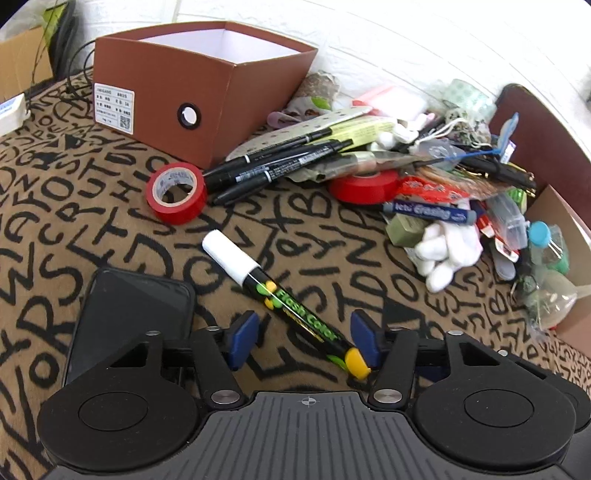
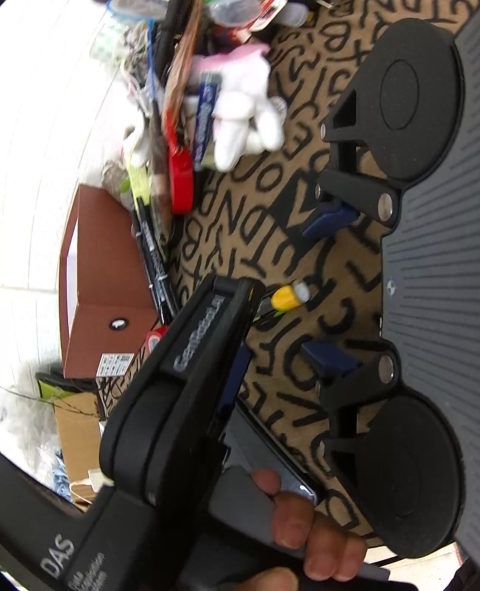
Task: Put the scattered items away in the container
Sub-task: 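Grasp the Flash Color marker with the left tool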
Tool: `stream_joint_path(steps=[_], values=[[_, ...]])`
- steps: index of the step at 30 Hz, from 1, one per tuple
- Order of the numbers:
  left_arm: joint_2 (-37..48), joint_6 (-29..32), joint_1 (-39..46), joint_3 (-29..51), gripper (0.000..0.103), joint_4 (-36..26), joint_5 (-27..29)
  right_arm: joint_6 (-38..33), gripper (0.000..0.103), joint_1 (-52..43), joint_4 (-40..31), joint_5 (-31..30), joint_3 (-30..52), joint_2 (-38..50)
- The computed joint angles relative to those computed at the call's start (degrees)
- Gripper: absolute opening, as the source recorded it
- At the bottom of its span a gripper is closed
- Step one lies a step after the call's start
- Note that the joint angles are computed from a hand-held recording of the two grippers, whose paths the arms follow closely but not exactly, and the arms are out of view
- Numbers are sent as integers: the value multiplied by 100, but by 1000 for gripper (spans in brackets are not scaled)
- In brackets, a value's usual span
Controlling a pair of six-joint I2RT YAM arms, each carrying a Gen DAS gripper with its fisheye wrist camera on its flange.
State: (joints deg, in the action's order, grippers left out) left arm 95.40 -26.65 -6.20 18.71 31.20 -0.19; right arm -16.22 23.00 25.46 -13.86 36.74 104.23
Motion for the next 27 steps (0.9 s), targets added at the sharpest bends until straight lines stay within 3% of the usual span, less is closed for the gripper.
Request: stream_joint_path(steps=[6, 8, 10, 19, 27], values=[[108, 242, 100, 164, 48, -122, 73, 61, 39, 80, -242, -153, 269, 123], [105, 283, 76, 200, 36, -187, 65, 18, 24, 61, -332, -238, 257, 71], [92, 318, 36, 242, 27, -256, 149, -59, 18, 23, -424, -269, 192, -30], [188, 77, -1126, 471, 22, -486, 5, -108, 19, -623, -809, -342, -615, -938], [411, -228, -1770, 689, 25, -525, 211, 232, 19, -1339, -1107, -529, -1158, -1637]])
